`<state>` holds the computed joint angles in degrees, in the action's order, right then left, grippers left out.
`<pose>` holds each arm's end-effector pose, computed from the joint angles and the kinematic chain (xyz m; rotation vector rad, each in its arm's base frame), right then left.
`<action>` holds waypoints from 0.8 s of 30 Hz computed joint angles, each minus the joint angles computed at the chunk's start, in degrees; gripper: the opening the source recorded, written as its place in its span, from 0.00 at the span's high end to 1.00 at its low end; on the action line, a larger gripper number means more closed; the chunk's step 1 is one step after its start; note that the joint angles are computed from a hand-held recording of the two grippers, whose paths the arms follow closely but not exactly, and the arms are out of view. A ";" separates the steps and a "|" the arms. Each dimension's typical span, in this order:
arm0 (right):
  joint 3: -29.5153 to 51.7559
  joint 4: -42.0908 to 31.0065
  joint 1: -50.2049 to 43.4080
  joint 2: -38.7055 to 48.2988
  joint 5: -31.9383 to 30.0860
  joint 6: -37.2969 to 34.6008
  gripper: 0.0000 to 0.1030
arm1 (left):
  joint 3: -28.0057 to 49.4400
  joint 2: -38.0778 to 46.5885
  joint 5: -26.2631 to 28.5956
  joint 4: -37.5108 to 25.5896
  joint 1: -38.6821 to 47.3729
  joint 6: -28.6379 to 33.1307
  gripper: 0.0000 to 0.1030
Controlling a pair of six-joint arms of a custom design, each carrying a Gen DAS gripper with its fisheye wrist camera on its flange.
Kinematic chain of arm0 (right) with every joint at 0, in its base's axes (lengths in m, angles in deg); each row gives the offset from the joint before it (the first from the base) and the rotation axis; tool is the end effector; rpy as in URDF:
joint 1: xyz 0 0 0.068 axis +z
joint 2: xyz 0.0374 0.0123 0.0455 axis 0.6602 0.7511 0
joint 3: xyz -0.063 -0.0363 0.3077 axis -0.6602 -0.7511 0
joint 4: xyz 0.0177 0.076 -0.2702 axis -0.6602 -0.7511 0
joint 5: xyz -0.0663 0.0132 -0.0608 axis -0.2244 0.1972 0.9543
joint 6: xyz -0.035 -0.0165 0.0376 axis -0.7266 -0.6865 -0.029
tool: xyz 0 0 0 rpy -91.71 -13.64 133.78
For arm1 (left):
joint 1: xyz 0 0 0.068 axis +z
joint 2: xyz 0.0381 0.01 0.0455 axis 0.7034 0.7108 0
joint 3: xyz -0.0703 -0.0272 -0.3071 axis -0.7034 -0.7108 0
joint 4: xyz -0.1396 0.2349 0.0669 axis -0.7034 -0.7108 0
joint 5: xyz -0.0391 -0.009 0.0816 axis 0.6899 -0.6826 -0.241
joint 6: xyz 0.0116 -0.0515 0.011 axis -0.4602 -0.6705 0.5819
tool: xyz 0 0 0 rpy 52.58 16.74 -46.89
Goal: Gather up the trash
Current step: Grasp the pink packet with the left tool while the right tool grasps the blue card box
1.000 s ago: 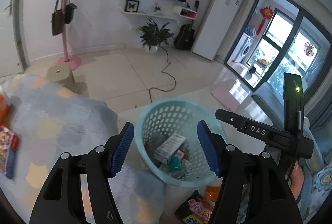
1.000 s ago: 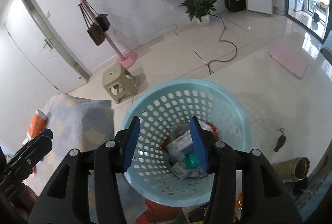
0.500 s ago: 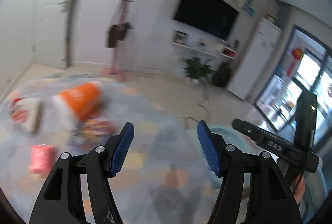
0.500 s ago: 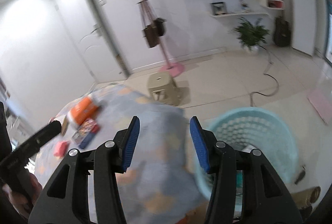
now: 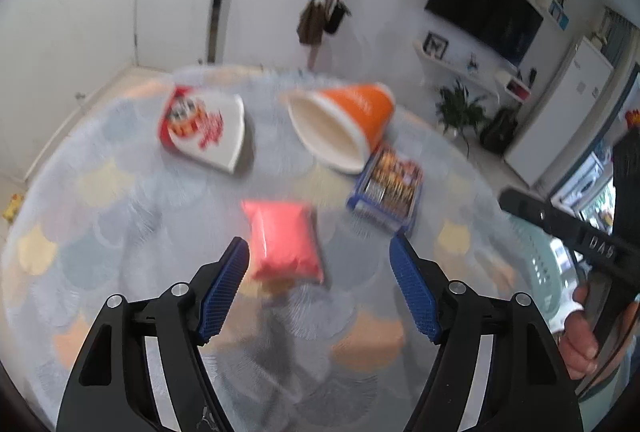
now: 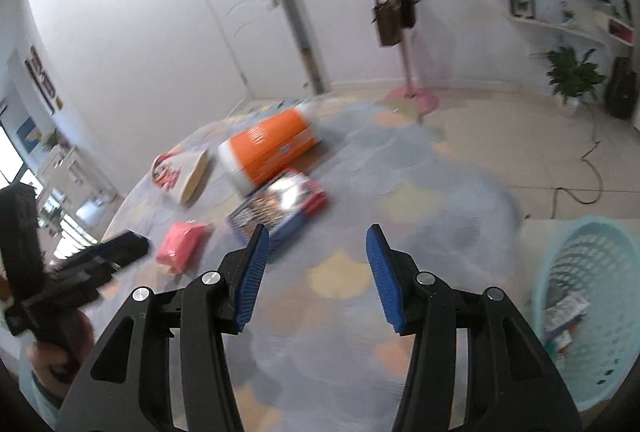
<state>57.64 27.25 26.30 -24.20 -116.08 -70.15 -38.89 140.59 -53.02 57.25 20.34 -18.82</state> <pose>0.1950 -0.0329 0.2258 -0.1400 2.3711 0.4768 0.1729 -0.0783 0.2268 0.0441 2.4118 -0.3871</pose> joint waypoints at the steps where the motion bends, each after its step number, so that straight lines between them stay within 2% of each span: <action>1: -0.21 1.06 2.35 0.78 1.61 1.60 0.51 | -0.50 0.68 -0.20 0.70 -0.52 -0.38 0.31; 3: -0.42 3.16 7.16 3.08 5.06 4.75 0.47 | -1.84 2.56 -0.72 2.75 -0.46 -0.47 0.31; 8: 0.23 6.05 11.62 8.82 7.40 8.93 0.46 | -1.41 6.58 -3.83 4.04 -0.44 0.35 0.35; 11: 1.42 7.93 13.95 12.18 8.74 11.96 0.44 | -1.51 6.01 -5.11 3.94 0.09 0.70 0.50; 12: 1.97 8.28 14.64 13.22 8.94 12.96 0.43 | -1.56 5.96 -5.81 3.98 -0.16 0.92 0.61; 15: 3.68 8.93 17.02 16.12 9.12 15.87 0.39 | -3.83 3.10 -5.20 5.63 0.31 1.39 0.62; 19: 6.61 9.81 21.58 21.52 15.07 22.51 0.39 | -5.24 -1.30 -5.73 5.54 0.62 -0.11 0.62; 24: 7.54 12.55 25.10 23.17 20.58 29.56 0.31 | -6.61 -5.83 -5.99 5.31 1.49 -1.38 0.62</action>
